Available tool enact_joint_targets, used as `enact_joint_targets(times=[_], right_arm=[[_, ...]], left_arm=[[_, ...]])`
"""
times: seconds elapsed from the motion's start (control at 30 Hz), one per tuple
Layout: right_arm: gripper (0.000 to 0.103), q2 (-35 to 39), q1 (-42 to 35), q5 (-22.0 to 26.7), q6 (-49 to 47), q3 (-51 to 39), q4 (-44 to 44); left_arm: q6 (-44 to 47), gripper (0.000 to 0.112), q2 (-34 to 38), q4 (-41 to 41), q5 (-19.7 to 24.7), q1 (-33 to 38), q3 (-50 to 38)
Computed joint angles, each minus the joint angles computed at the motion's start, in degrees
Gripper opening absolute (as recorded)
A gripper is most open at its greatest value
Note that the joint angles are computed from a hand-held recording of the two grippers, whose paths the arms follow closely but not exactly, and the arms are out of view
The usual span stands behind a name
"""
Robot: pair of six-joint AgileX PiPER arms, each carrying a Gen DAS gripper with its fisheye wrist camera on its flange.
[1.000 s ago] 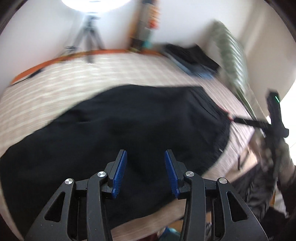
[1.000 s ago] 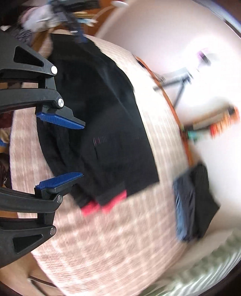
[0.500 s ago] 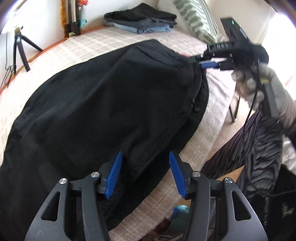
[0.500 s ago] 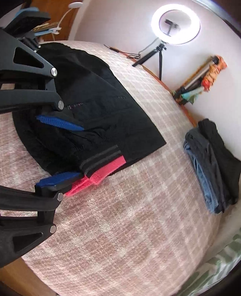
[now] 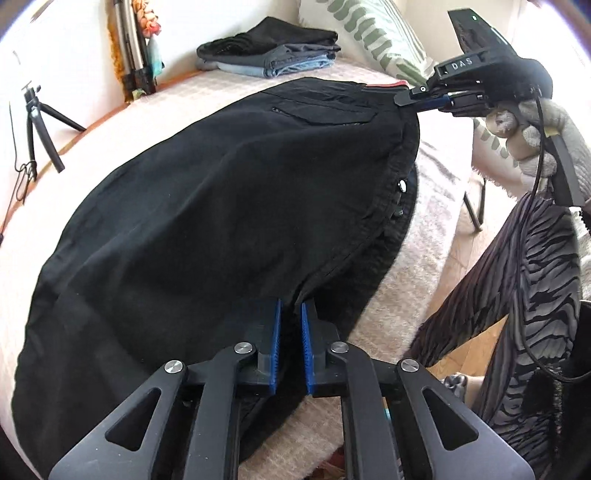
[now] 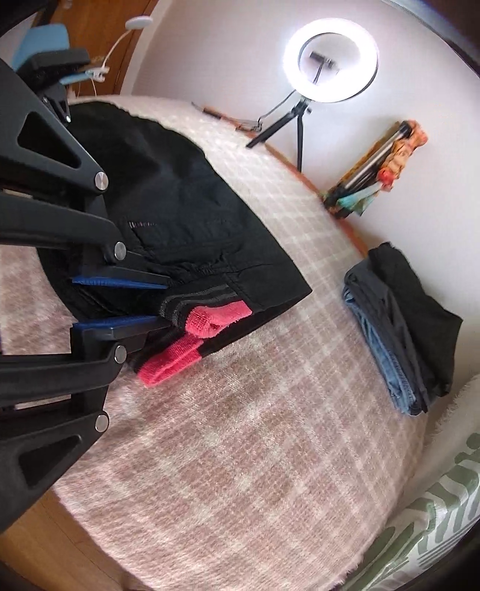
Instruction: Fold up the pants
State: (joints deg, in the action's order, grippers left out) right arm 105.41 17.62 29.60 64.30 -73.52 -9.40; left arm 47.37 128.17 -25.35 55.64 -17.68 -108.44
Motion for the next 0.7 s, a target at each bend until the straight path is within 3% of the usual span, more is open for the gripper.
enact_joint_targets(times=[0.13,0.33,0.43,0.5,0.57,0.6,0.7], right_arm=[[0.011,-2.4,0.7,-0.6,1.1,2.7,-0.7],[0.011,2.2,0.3,0.7,-0.6,2.6,0.7],[0.016,4.6,1.2,7.7,-4.8,-3.4,-0.4],[0.025,5.3,2.8,12.6,-4.4,-6.8,-4.2],[0.041,5.4,5.4,18.2,-1.6,-9.6,-10.5],[0.043,5.2,6.4,19.8,-0.3,-10.2,-12.8],[0.043,4.3,8.8,21.7,0.5,-12.3,-16.4]], left_arm=[[1.6,0.008,-1.3,-2.6,1.3,0.5,1.8],[0.1,0.008,-0.5,-1.8,1.1,-0.3,2.6],[-0.2,0.012,-1.3,-2.4,1.7,0.1,3.2],[-1.3,0.015,-2.6,-3.0,1.9,0.9,4.0],[-1.7,0.015,-4.3,-4.7,1.5,2.5,5.6],[-1.9,0.016,-5.1,-5.6,1.3,3.5,6.3],[-3.4,0.035,-8.5,-8.3,-0.5,7.4,9.8]])
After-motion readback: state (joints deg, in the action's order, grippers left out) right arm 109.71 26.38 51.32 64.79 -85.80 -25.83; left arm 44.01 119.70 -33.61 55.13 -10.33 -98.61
